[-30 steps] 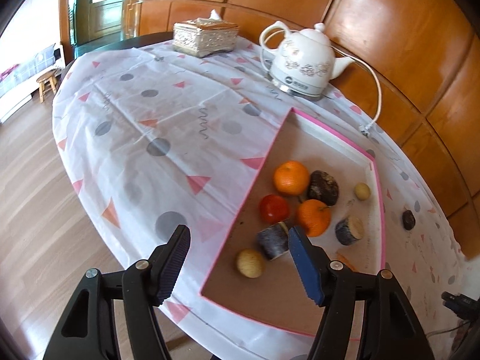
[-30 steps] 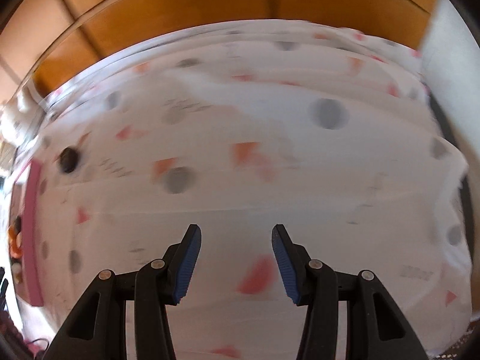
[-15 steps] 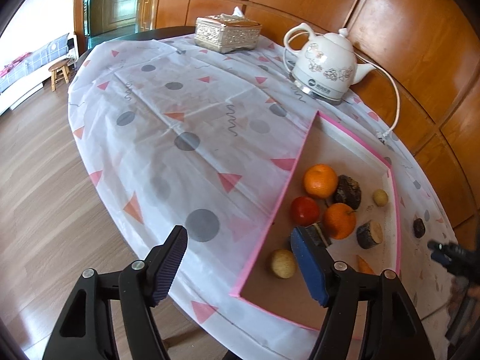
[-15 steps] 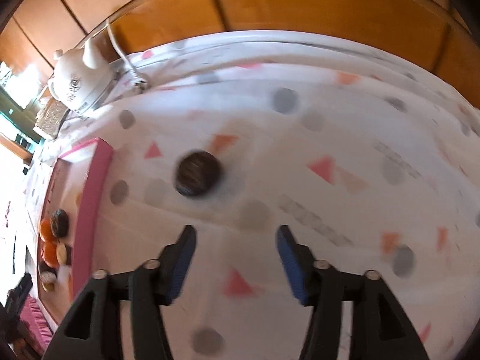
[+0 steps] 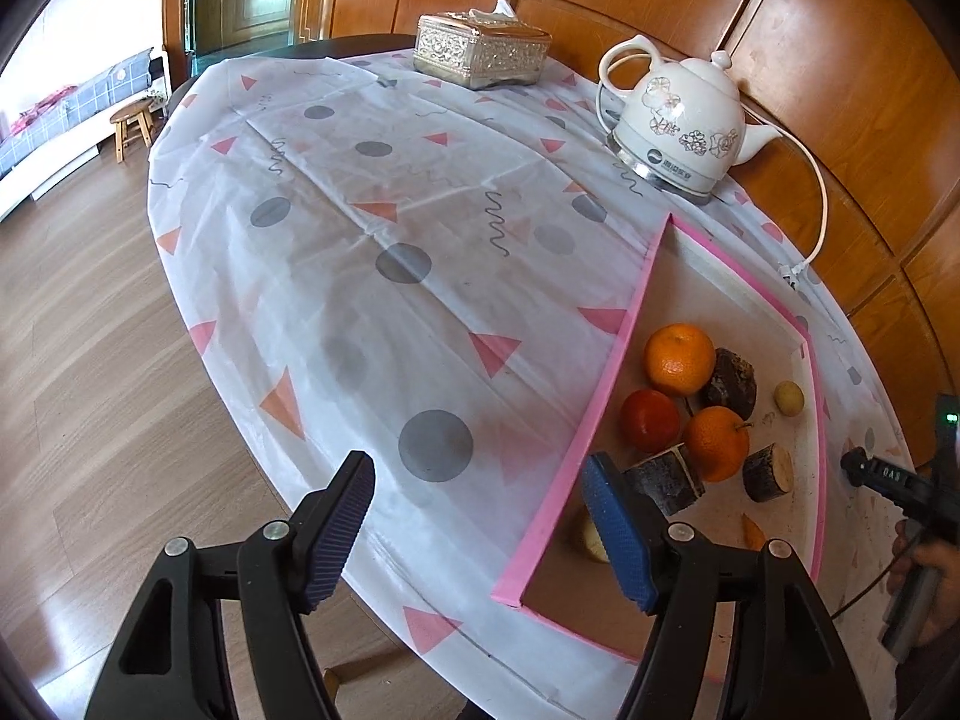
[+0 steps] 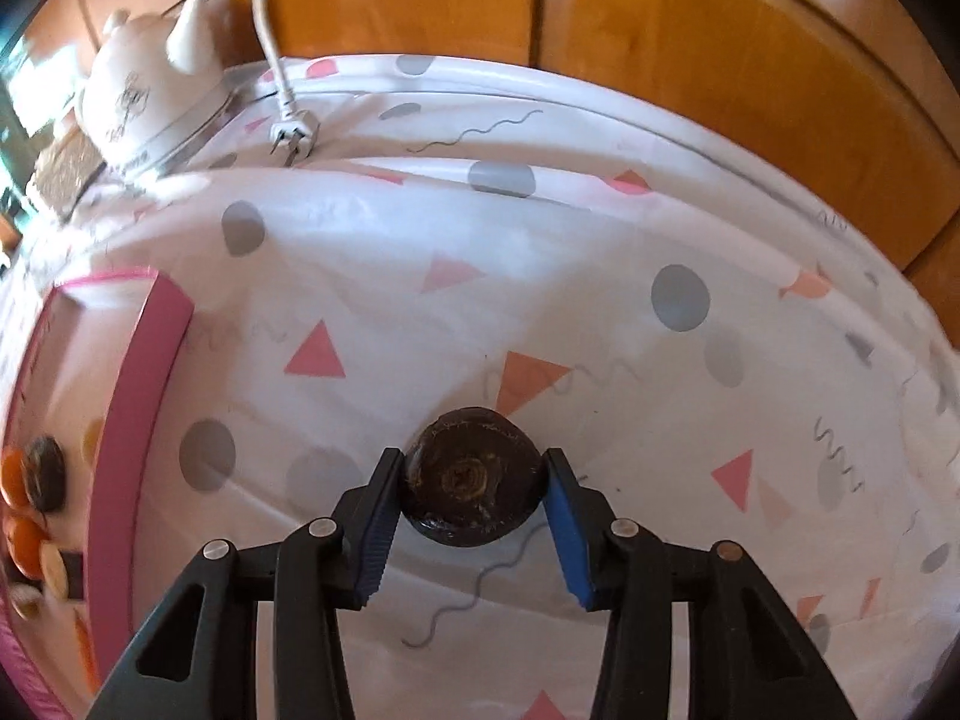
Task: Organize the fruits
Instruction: 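Carry the dark root with the right tool into the tray and release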
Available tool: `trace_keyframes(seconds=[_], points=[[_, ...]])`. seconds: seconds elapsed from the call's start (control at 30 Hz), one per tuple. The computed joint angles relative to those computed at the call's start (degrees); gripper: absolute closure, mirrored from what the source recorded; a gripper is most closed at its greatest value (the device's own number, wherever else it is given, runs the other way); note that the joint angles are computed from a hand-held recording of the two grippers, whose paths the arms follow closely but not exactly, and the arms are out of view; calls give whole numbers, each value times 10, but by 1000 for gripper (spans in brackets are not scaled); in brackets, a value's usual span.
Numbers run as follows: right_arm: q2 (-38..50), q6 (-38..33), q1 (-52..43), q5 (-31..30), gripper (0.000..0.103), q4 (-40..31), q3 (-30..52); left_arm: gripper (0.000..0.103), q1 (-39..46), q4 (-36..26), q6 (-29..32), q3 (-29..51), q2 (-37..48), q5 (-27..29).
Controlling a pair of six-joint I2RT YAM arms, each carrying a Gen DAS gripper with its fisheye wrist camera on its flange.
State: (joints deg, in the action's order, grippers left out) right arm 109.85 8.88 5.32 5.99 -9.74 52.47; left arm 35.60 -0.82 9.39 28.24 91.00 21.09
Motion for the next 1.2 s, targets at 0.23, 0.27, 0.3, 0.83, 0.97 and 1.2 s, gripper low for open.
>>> trace_keyframes(seconds=[0.23,0.27,0.3,0.83,0.97,1.2], points=[[-66,-36,-37,-52,57,9,-93,31,-5,-5,4,-9,-16,3],[-79,-40,-43,-52,57,13,-110,31,-5,-7,5,-10,-19,4],[-93,-43,-48,-52,57,16,-128,31,-4,-8,6,-12,-23,5],[-300,-152,-298,-126,56,55,-349,31,-19,-37,24,-47,-112,25],[-351,-171,-309,-125,56,53,-387,31,-21,-46,31,-52,-126,26],[-360,-170,-307,-125,56,64,-395,31,-23,-56,36,-60,-146,27]])
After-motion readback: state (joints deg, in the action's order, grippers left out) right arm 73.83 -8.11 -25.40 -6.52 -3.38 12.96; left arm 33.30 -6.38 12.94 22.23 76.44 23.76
